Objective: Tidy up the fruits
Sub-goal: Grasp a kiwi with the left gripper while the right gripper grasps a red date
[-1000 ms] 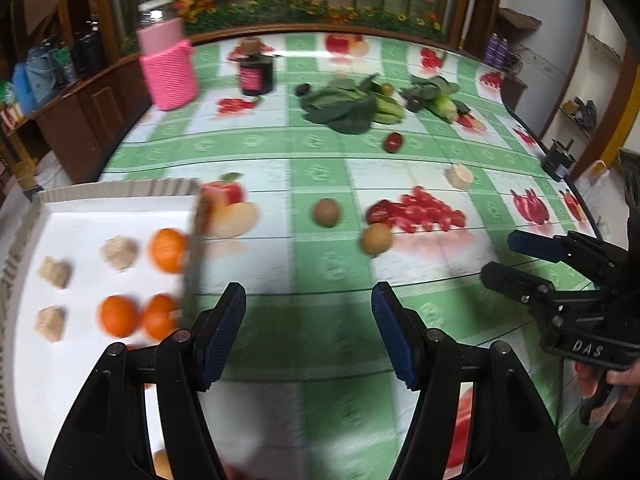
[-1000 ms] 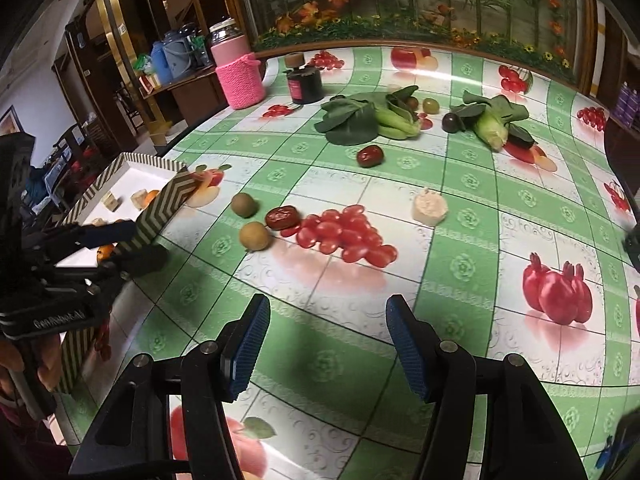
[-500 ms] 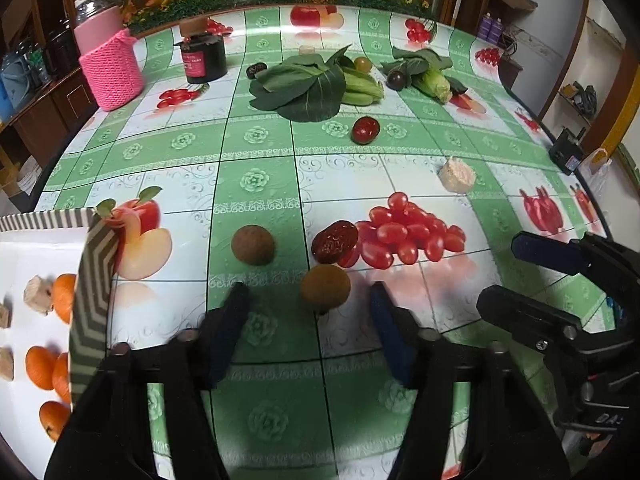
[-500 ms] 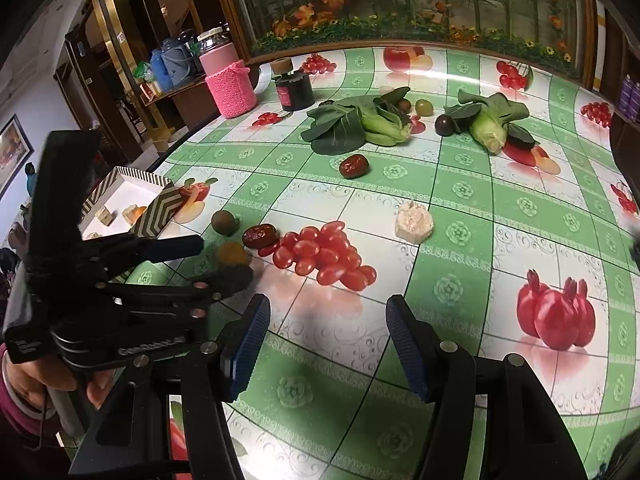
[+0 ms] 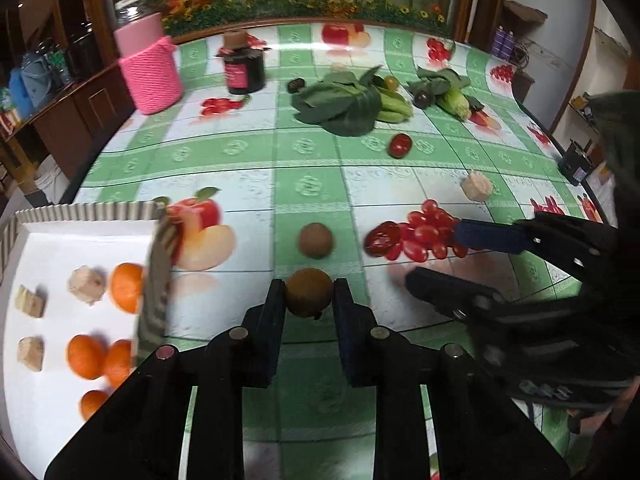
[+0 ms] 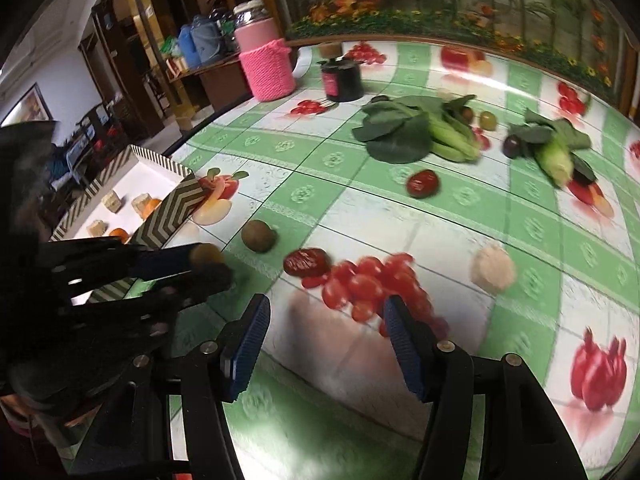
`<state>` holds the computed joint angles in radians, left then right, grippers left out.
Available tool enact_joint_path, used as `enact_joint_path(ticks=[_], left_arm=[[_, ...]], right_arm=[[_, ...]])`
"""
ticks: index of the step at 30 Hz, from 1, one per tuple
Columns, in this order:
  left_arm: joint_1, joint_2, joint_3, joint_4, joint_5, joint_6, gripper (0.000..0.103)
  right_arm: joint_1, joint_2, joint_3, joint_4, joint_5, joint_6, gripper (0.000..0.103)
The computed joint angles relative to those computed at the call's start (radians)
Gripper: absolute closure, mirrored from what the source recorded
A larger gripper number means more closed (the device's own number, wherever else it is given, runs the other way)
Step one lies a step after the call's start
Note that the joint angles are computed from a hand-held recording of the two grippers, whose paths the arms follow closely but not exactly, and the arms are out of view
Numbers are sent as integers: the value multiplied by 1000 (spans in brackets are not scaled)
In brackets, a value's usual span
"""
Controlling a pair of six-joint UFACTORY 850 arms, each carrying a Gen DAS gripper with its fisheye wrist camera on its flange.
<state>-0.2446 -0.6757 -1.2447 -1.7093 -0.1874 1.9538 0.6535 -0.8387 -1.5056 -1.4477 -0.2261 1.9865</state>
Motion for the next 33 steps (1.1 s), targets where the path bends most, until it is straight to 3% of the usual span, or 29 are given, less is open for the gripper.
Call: enact_joint_path(ticks=[5,7,9,13,24,33], left_arm=[[25,15,13,-17,-17,8,82],[32,16,16,-13,-24,1,82],[38,17,17,-5,-30,-9,82],[51,27,28,-17,-45,3,82],[72,78,95,-209,-62,209,82],[86,134,166,-494,-76,520,82]], right_arm=[[-4,-61,-98,216,0,-237,48],[-2,-91,-145,334,-19,-372,61],[5,-112,-177,344,-61,-403,73],[11,-110,-178,383,-76,-428,73],[62,26,14,-13,-106,71,73],[112,54,36,-115,-138,204,73]])
